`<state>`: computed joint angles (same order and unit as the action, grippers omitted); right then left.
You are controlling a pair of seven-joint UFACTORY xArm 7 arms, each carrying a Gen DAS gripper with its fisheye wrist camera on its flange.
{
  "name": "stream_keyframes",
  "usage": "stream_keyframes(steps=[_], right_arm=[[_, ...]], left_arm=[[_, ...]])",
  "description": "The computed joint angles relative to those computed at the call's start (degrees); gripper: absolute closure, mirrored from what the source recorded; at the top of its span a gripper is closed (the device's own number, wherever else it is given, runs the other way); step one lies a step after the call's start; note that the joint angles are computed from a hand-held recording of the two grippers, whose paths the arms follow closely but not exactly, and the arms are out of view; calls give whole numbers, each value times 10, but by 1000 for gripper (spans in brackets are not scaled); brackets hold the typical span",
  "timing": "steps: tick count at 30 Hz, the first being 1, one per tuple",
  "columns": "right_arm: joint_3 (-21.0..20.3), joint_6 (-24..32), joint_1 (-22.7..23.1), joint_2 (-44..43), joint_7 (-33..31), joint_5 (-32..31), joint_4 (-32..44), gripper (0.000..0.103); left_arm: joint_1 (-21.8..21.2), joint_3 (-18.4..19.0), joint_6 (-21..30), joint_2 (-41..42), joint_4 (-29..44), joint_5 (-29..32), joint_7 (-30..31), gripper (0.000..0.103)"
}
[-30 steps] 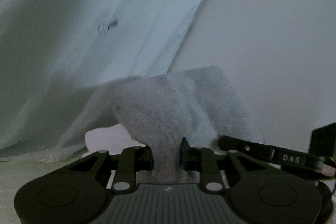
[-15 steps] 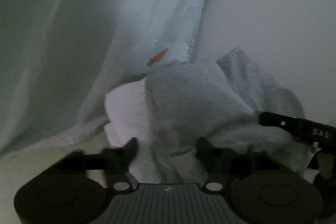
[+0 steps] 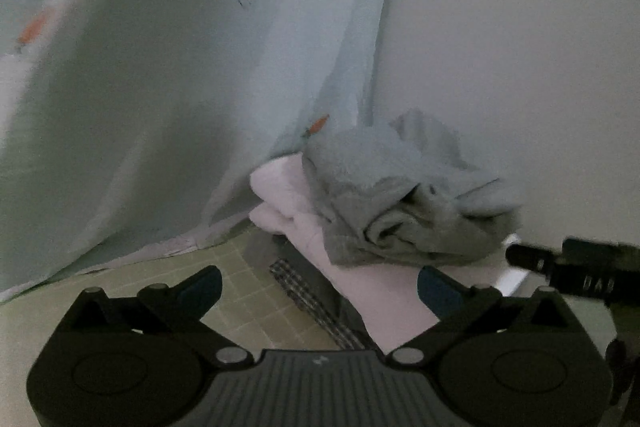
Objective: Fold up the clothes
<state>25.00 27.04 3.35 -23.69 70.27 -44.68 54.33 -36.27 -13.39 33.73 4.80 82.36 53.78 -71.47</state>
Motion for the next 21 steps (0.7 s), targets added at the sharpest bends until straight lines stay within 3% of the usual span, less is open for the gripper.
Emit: stream_keyframes(steps=[3,12,18,21], right_arm=[[42,57,8,-45,33,0,-4,0],[185,281,35,-134,82,51,44,0],[314,400,-8,-141,108,104,121,0],[376,448,-48,-152,116,153,163,0]], left_arm=[[-2,-18,4,-68,-65,28,-49,0],[16,-83,39,-247,-206,-42,24,0],[-4,-65,2,-375,-315,-132,84,0],[-15,-59,8,-433,-357,-177,115,0]])
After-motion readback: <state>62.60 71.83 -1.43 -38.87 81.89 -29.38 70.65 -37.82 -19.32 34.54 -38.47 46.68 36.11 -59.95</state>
